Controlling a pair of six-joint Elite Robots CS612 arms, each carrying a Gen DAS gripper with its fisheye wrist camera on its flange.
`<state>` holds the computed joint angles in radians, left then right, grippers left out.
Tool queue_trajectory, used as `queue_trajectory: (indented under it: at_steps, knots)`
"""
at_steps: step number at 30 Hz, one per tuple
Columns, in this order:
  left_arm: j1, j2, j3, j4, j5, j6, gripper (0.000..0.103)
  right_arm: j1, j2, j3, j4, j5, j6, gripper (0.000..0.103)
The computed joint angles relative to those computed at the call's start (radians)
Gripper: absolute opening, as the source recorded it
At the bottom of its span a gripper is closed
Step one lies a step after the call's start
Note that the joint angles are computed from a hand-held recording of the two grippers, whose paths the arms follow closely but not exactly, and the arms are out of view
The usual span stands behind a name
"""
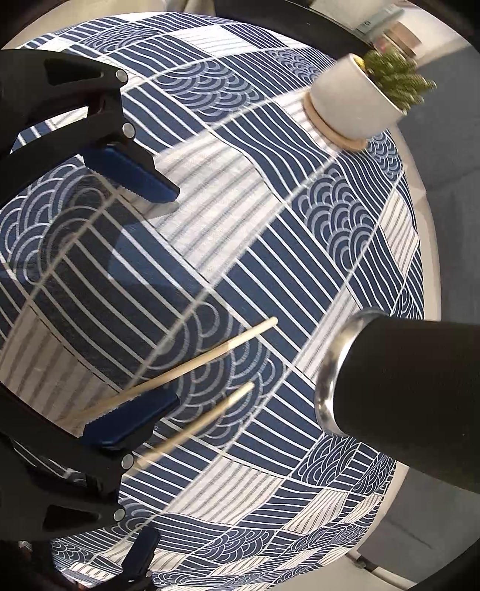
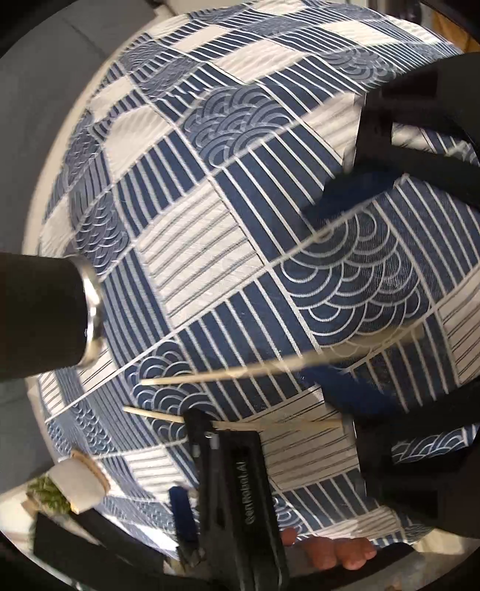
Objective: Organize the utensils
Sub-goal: 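Close the left tool on one stick while the right tool grasps the other, then raise both held sticks upright and bring them above the black cup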
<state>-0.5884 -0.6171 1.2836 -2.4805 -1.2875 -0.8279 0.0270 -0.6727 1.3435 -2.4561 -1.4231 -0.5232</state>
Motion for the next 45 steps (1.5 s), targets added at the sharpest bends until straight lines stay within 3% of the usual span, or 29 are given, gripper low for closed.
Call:
queue_trajectory:
  at_steps: [1, 3, 5, 9, 11, 14, 25, 31, 35, 39, 40, 42, 45]
  knots:
    - [-0.004, -0.005, 0.012, -0.013, 0.008, -0.002, 0.096, -0.001, 0.001, -0.005, 0.006, 0.002, -0.002, 0.038]
    - [-0.01, -0.016, 0.032, -0.023, 0.015, -0.013, 0.09, -0.006, 0.002, -0.013, 0.016, 0.004, -0.014, 0.012]
    - [-0.013, -0.029, 0.043, -0.018, 0.016, -0.021, 0.071, -0.01, 0.0, -0.008, 0.019, -0.002, -0.032, 0.005]
    - [-0.009, -0.054, 0.072, -0.02, -0.003, -0.016, 0.042, -0.025, -0.017, 0.022, 0.016, -0.005, -0.053, 0.005]
    - [-0.01, -0.064, 0.085, -0.018, -0.01, -0.034, 0.022, -0.035, -0.031, 0.049, 0.016, 0.001, -0.052, 0.005]
    - [-0.011, -0.077, 0.106, -0.016, -0.036, -0.074, 0.007, -0.052, -0.052, 0.087, 0.02, 0.024, -0.064, 0.005]
    - [-0.054, -0.131, 0.179, 0.04, -0.059, -0.151, 0.005, -0.107, -0.135, 0.235, -0.012, 0.091, -0.126, 0.005]
    - [-0.068, -0.167, 0.254, -0.015, -0.089, -0.21, 0.005, -0.133, -0.154, 0.274, -0.065, 0.144, -0.129, 0.008]
    - [-0.083, -0.184, 0.296, -0.054, -0.073, -0.234, 0.005, -0.122, -0.149, 0.265, -0.132, 0.163, -0.133, 0.006]
    - [-0.089, -0.2, 0.333, -0.092, -0.064, -0.266, 0.005, -0.109, -0.134, 0.229, -0.116, 0.163, -0.135, 0.008]
    - [-0.09, -0.205, 0.339, -0.096, -0.056, -0.272, 0.005, -0.105, -0.125, 0.215, -0.113, 0.15, -0.137, 0.01]
    - [-0.092, -0.211, 0.346, -0.103, -0.049, -0.281, 0.005, -0.096, -0.111, 0.195, -0.116, 0.121, -0.127, 0.025]
    - [-0.093, -0.22, 0.352, -0.116, -0.038, -0.285, 0.005, -0.094, -0.093, 0.163, -0.066, 0.133, -0.11, 0.027]
